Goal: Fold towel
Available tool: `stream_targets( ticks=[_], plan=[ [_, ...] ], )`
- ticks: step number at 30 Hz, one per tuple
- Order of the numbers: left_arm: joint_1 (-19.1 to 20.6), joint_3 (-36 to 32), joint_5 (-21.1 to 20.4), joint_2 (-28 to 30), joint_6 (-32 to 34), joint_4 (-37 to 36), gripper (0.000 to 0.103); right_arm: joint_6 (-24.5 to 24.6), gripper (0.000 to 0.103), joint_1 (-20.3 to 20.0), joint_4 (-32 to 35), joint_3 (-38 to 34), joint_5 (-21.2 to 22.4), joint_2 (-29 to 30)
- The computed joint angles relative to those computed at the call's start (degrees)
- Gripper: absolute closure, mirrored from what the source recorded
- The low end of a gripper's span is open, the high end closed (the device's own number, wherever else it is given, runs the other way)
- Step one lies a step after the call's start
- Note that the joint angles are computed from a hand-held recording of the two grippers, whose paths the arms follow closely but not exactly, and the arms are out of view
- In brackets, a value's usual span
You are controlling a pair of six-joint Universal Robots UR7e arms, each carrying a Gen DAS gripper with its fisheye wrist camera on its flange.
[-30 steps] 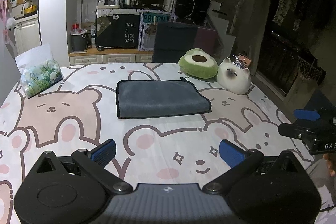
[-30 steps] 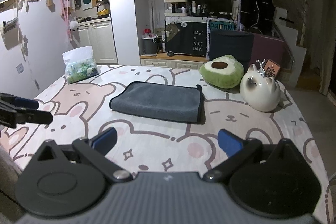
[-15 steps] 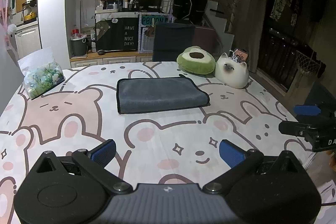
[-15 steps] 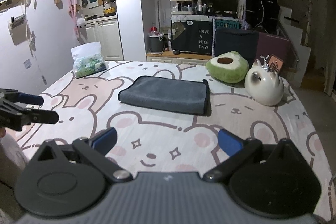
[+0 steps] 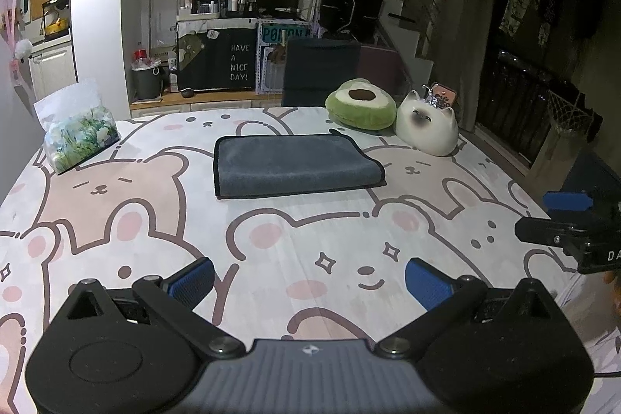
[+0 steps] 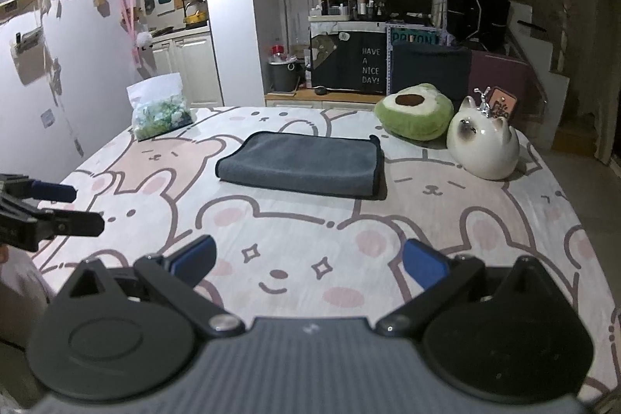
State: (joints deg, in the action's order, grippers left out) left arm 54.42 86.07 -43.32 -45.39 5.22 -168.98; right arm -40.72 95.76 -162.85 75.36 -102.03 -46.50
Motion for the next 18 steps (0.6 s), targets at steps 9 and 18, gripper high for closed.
stream_targets(
  ticks=[9, 18],
  plan=[
    [-0.1, 0.2, 0.4, -0.1, -0.2, -0.1, 0.0, -0.6, 0.0, -0.2, -1.5, 0.9, 0.2, -0.3],
    [-0.1, 0.3, 0.3, -0.1, -0.2, 0.0, 0.0, -1.1, 0.0, -0.1, -1.5, 1.0, -0.2, -0.3]
  ],
)
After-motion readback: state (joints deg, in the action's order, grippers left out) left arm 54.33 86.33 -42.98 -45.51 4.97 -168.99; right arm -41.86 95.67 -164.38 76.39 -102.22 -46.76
